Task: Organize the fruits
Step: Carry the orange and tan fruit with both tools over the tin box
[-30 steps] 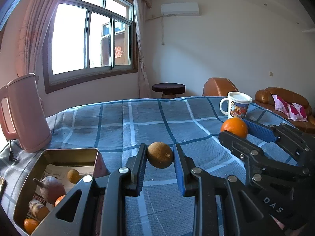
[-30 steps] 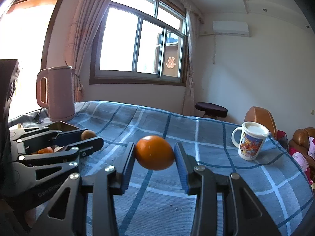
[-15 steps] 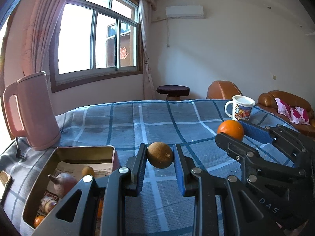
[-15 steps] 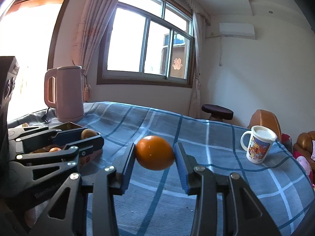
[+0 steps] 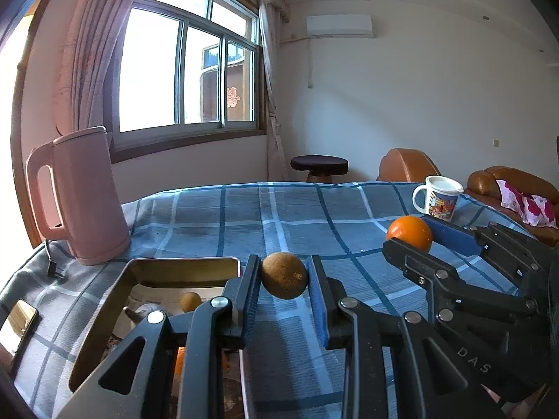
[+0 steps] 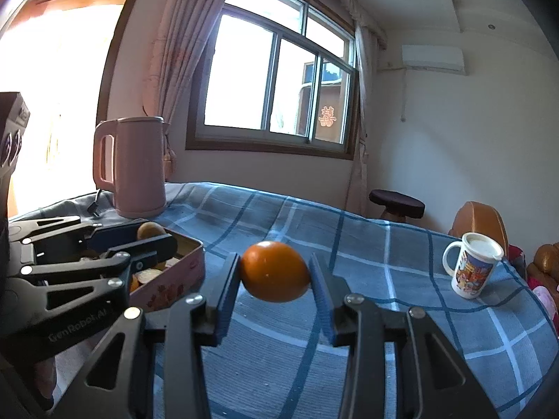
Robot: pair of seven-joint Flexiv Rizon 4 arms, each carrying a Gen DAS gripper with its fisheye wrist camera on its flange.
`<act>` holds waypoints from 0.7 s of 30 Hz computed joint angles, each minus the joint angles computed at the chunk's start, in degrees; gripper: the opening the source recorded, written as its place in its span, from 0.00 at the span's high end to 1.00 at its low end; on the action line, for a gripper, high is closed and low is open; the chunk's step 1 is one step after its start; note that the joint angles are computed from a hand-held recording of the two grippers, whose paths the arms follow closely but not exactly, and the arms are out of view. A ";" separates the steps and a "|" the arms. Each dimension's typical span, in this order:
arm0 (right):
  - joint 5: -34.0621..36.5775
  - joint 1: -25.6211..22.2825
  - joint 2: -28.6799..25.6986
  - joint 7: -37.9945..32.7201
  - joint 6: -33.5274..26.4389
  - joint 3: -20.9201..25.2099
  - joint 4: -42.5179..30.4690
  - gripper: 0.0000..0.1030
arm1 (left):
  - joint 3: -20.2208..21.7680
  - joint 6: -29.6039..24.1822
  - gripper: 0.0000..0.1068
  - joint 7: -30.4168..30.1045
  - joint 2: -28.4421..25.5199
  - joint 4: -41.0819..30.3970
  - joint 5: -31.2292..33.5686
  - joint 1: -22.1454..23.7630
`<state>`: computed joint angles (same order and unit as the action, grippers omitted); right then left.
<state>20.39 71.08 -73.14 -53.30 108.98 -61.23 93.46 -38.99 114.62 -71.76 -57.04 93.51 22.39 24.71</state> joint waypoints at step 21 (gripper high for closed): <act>-2.59 -1.48 0.44 -2.84 -0.54 2.00 -5.26 0.58 | 3.91 2.07 0.73 -4.28 2.39 0.54 0.05 1.00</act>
